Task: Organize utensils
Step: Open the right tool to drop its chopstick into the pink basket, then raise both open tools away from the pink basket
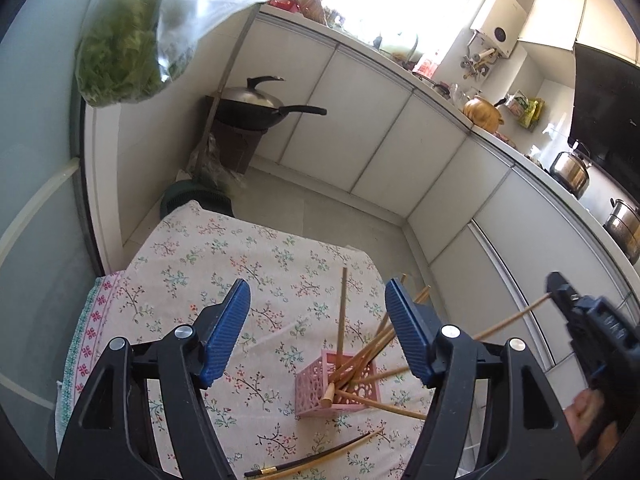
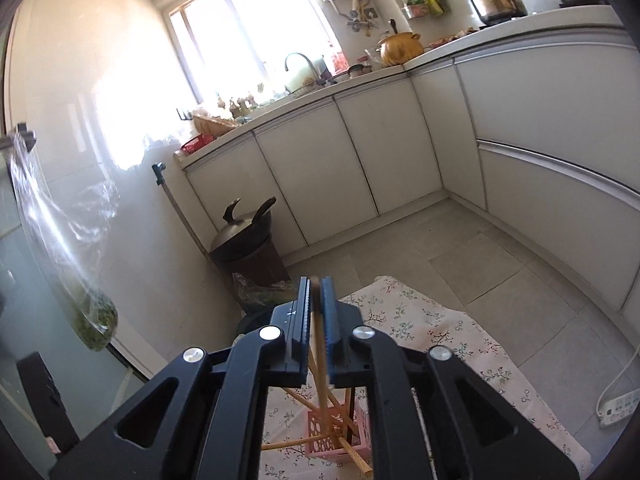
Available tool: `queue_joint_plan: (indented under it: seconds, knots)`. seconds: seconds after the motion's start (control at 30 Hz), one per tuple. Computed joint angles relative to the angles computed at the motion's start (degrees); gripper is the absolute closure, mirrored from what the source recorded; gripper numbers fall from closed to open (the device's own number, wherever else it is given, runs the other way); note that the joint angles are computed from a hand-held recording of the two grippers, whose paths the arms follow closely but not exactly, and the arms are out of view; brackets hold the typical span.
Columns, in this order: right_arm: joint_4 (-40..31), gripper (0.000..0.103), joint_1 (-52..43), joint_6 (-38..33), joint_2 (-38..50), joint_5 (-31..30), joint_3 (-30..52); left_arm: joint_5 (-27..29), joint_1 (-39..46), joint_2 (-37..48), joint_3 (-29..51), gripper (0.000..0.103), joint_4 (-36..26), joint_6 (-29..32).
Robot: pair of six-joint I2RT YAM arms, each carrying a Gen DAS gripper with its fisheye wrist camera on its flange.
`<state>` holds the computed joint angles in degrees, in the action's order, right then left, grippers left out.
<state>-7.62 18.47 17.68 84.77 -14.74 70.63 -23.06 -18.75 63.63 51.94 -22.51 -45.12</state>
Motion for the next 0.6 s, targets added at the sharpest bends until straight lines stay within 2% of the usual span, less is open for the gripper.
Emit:
queue_joint_plan:
  seconds: [0.07, 0.2, 0.3, 0.5, 0.6]
  knots:
    - [0.26, 0.072, 0.59, -1.97, -0.46, 0.25, -1.19, -0.44, -0.9, 0.08, 0.28, 0.037, -0.05, 0.28]
    - [-0.89, 0.069, -0.12, -3.24, -3.04, 0.16, -3.33, -2.12, -3.21, -0.23, 0.93, 0.036, -0.3, 1.39]
    - [-2.64, 0.059, -0.73, -4.45, -4.4, 1.07, -4.27, -3.94, -5.96, 0.72, 2.17, 0.034, -1.13, 1.97]
    - [-5.47, 0.05, -1.1, -8.0, -5.92, 4.6, -5.4, -11.56, -12.55, 3.7, 4.96, 0.03, -3.19, 3.5]
    - [-7.15, 0.03, -4.5, -5.37, -4.76, 2.21, -4.91, -14.31, -13.85, 3.46, 4.88, 0.025, -3.51, 3.37]
